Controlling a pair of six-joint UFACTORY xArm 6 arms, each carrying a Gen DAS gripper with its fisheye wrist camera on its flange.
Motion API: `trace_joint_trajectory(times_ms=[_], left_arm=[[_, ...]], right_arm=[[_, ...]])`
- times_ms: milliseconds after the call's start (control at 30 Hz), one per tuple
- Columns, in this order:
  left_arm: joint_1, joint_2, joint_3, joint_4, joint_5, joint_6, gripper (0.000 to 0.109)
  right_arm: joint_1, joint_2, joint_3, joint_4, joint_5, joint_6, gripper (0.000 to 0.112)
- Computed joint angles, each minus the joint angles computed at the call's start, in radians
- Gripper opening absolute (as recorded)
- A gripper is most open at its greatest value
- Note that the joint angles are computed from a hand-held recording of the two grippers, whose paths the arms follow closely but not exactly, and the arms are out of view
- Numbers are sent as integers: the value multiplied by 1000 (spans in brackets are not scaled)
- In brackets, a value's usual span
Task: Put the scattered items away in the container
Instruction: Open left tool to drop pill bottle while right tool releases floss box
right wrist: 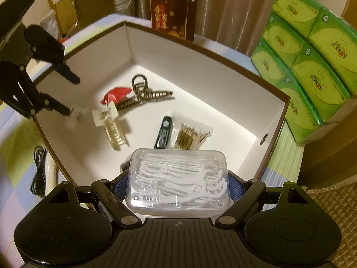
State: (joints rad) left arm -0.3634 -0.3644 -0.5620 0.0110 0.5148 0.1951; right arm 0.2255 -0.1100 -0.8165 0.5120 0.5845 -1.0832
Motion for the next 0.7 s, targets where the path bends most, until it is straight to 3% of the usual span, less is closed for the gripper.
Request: trace_joint_trajectory(times_ms=[300,467,700], left_arm=[[-1,2,1,16,-5,-23,55],[0,4,1,26,-6,-43,58],[1,4,0,34,-2,-55,59]], right_arm=[[4,36,-33,-142,55,67,83],[6,45,-48,-144,71,82,90],[8,36,-47,-151,70,80,92]])
